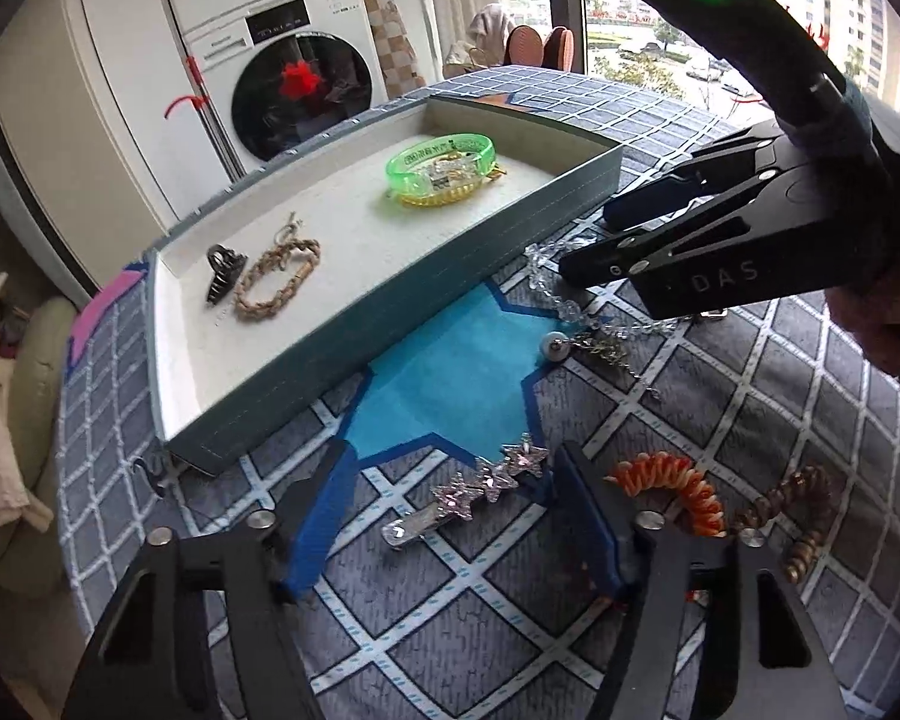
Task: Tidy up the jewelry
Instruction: 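Grasp the star hair clip with the left tool while the right tool grasps the crystal chain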
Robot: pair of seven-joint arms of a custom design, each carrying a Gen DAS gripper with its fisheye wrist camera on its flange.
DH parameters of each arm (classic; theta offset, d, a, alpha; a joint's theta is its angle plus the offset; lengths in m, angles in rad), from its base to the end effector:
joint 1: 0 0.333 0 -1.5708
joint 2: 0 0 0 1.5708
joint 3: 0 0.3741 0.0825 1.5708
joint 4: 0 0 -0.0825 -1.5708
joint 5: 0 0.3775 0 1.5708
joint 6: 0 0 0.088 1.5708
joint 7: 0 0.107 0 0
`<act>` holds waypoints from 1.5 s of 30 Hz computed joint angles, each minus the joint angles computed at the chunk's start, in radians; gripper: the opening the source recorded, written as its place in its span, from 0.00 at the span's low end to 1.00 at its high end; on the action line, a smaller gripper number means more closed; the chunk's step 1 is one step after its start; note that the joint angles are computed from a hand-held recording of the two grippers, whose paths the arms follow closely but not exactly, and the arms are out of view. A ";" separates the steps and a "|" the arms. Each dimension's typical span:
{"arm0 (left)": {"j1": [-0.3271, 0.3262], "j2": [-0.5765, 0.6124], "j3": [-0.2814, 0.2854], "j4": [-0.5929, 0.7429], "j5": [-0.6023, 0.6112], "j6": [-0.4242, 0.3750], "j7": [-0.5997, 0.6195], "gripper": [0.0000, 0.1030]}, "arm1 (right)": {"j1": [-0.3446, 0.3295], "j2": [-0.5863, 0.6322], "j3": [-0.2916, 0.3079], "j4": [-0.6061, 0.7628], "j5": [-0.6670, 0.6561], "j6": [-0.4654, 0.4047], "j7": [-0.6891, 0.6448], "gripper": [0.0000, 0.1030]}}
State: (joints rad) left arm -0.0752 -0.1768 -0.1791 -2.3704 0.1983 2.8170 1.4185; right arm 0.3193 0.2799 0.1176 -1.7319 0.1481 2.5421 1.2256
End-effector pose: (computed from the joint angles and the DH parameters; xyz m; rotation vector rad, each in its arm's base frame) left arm 0.4843 -0.1407 0.5245 -1.5771 2.0885 -0.5838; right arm 0.6290 0.2810 0.5364 -2.3695 1.1471 -0.3380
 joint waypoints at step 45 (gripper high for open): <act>0.022 -0.112 0.008 -0.113 -0.120 0.054 -0.197 0.55 | 0.012 -0.129 0.019 -0.156 0.160 -0.008 -0.193 0.44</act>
